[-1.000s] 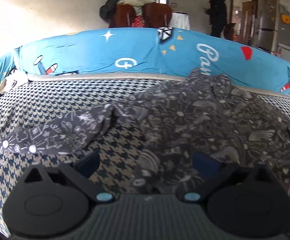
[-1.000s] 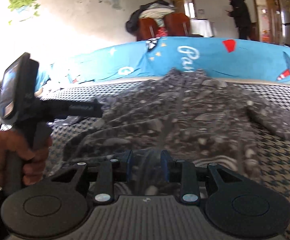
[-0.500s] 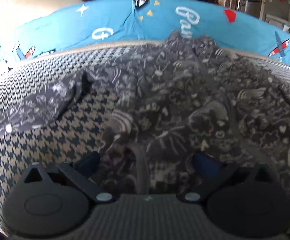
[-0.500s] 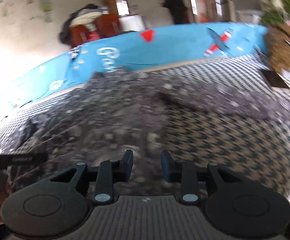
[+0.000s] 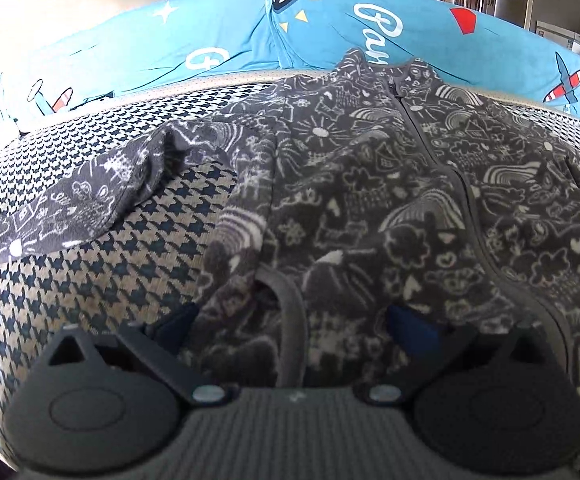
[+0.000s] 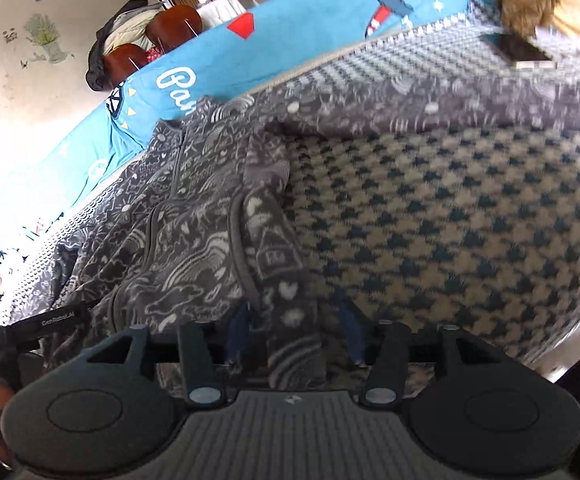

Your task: Fold clothes

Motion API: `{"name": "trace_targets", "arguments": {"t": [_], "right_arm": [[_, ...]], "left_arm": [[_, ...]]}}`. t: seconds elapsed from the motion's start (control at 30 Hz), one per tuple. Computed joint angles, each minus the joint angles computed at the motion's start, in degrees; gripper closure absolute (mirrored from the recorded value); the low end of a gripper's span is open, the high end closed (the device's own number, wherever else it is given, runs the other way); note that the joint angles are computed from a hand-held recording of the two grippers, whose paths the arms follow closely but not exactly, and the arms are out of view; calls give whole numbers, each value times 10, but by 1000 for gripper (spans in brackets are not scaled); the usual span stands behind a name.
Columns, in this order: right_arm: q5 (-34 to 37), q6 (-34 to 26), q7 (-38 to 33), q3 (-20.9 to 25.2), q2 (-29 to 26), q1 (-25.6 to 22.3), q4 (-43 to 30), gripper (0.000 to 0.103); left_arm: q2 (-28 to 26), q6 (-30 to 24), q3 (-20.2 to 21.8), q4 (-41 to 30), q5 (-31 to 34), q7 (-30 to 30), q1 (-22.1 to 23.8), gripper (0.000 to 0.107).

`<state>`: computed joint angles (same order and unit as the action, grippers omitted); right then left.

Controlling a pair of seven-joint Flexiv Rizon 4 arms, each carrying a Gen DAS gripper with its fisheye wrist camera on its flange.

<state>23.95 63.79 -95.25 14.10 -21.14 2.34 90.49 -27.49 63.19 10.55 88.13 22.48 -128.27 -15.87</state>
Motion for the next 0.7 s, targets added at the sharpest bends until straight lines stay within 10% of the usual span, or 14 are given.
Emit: {"name": "trace_targets", "arguments": {"t": [0.27,0.4,0.7], "right_arm": [[16,-39,-5,1,-9,5,-13,49],[12,-29,-21,5,-8,7,-7,84],[-30,25,32,-19,32,31,54,94]], "left_arm": [[7,12,1,13,1,-16,-2,4],[9,15,1,16,1,-19,-3,4],[26,40,-11,47,-18,-11,8,4]]}}
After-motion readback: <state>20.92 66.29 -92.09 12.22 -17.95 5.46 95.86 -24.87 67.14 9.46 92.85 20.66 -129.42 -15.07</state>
